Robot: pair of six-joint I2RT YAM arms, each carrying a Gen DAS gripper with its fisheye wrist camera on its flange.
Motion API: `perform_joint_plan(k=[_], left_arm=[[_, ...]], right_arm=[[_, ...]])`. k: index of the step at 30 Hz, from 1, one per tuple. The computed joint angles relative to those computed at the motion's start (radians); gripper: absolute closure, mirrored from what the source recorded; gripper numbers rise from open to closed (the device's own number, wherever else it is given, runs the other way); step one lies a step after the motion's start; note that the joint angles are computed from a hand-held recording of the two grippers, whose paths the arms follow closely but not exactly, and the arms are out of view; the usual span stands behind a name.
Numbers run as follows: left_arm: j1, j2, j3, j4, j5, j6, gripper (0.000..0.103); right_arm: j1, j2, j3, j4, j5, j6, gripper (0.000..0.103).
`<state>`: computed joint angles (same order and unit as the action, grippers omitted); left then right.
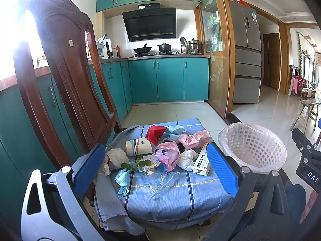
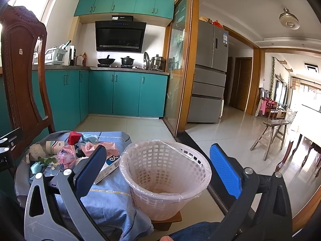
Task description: Collect trash
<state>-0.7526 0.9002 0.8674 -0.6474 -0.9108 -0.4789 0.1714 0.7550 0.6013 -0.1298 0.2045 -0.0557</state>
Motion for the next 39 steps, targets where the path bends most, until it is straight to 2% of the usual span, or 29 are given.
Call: perform_joint_plan(k=[39], left_arm=[[0.013, -0.016, -0.027, 0.005, 0.0, -0.015, 0.002]], right_arm=[[-0.017, -0.035, 0.0, -0.038, -0.026, 0.0, 0.002]])
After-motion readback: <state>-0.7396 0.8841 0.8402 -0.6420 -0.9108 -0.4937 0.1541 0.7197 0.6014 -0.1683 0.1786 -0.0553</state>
